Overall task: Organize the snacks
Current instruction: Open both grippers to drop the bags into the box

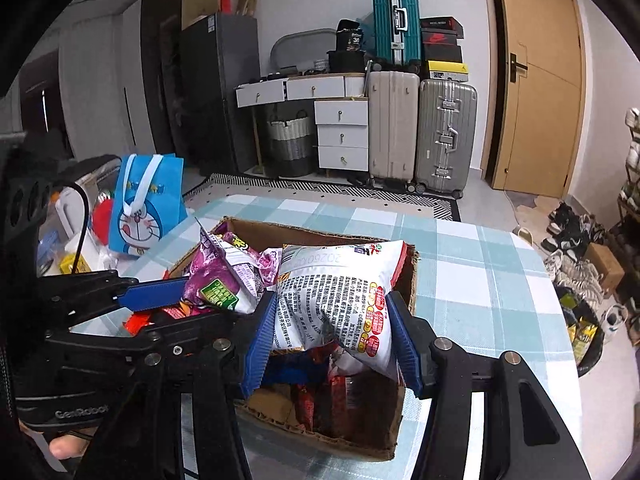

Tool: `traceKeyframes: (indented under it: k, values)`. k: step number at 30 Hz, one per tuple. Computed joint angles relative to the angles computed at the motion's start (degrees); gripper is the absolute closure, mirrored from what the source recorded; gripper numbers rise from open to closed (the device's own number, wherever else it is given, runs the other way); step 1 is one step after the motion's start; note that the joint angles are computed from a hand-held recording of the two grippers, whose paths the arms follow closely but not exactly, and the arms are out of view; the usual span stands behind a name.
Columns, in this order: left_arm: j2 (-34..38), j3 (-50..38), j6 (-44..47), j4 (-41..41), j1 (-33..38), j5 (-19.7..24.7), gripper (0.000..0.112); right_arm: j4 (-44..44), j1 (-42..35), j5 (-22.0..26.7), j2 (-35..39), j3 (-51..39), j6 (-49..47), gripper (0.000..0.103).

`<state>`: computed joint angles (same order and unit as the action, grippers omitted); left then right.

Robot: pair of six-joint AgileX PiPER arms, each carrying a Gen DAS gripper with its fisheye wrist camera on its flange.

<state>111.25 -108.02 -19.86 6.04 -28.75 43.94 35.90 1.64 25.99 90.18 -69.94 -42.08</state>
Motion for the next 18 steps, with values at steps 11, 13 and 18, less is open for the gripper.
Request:
traceKeyframes:
  k: [11,13,18]
  values:
    - [-0.4,4.0,1.9,-1.6,0.9,-2.5,0.07,-6.8,2.8,-3.4,1.4,1.1,2.5,0.048]
    - [-0.6,4.5,2.1,-1.8,1.0,-2.8,0.07,-3.6,2.3,-2.6,1.0,1.3,-0.4,0.048]
    - [-0.9,5.1,2.4,-2.0,1.2,-3.0,0.07,1.0,0.6,-2.5,-2.1,3.5,-5.3,0.048]
